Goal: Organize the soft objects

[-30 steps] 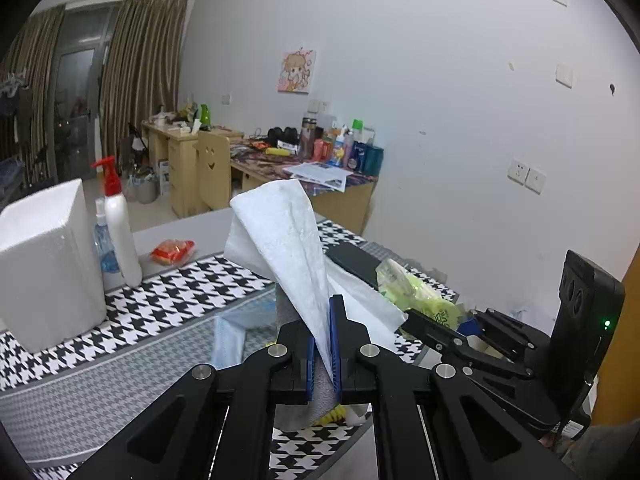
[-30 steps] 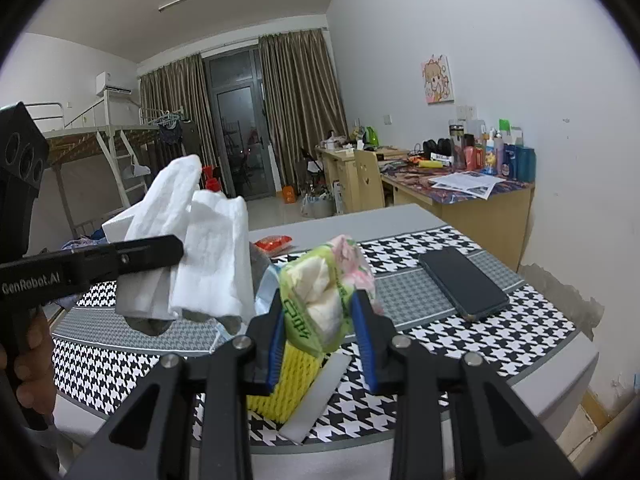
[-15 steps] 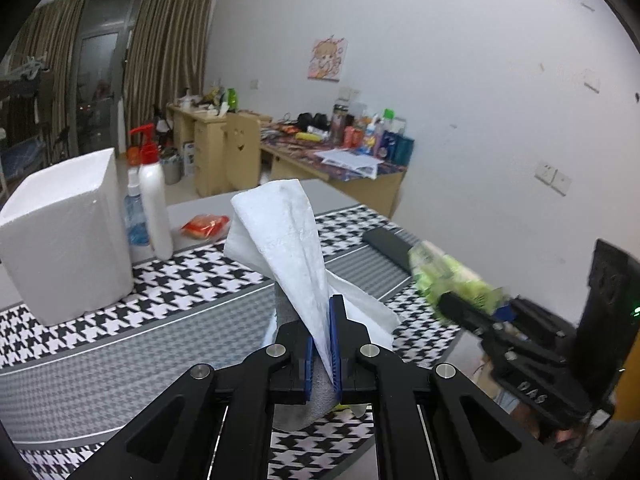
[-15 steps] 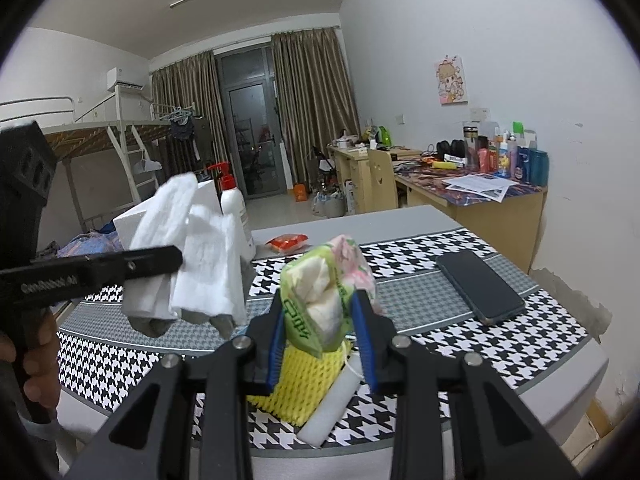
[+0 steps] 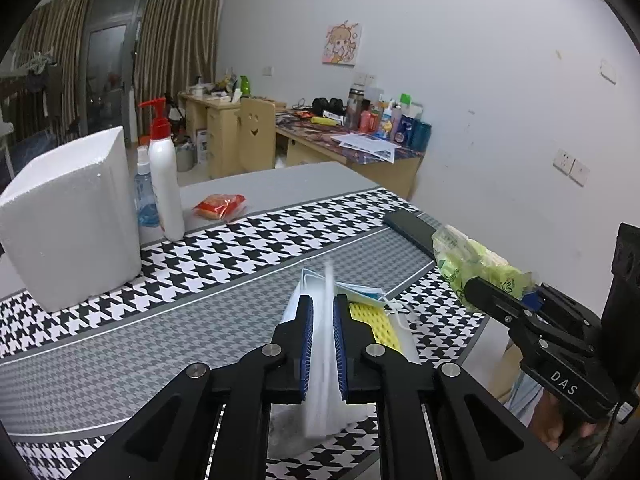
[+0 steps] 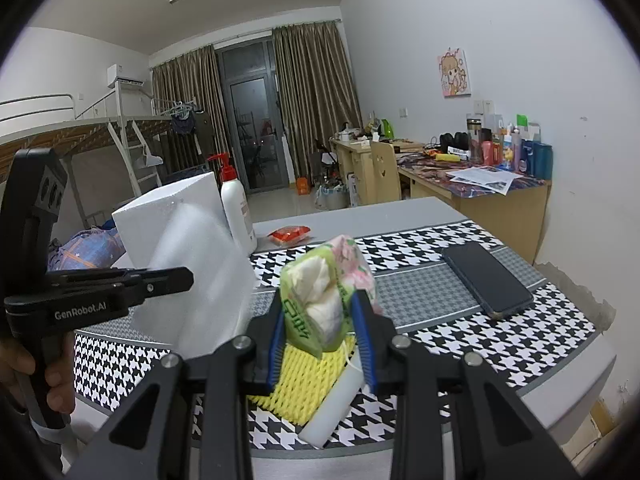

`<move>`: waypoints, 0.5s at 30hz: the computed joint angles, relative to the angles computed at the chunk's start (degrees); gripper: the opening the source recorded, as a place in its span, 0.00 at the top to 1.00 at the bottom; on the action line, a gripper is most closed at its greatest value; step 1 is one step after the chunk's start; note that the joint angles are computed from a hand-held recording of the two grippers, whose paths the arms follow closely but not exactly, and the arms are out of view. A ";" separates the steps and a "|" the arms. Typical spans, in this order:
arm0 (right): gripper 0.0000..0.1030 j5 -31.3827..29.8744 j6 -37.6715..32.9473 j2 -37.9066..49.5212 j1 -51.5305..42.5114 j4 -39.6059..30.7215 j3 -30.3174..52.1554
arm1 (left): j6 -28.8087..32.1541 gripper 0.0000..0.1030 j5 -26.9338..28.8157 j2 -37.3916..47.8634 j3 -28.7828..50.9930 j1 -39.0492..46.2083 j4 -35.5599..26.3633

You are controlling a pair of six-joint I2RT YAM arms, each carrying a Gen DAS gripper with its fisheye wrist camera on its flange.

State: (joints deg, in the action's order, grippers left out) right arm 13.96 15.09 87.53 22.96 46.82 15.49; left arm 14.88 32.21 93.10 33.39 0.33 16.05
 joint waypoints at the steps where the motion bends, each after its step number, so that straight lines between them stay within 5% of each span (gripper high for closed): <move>1: 0.65 -0.08 0.00 0.12 -0.07 -0.17 0.15 | -0.06 0.89 -0.25 0.34 0.15 -0.09 0.10; 7: 0.65 -0.67 -0.06 1.25 -0.52 -0.05 0.50 | 0.91 0.89 -3.05 4.19 1.31 -2.05 -0.11; 9: 0.65 -0.77 0.02 1.99 -0.52 0.12 0.73 | 1.00 0.80 -5.25 5.59 1.24 -3.57 0.65; 11: 0.65 -1.03 0.15 2.30 -0.65 0.02 0.92 | 0.47 0.47 -6.78 6.69 0.90 -4.66 2.01; 15: 0.65 -1.21 0.19 2.71 -0.93 0.01 0.94 | -0.70 0.42 -9.87 8.77 -0.06 -7.33 5.63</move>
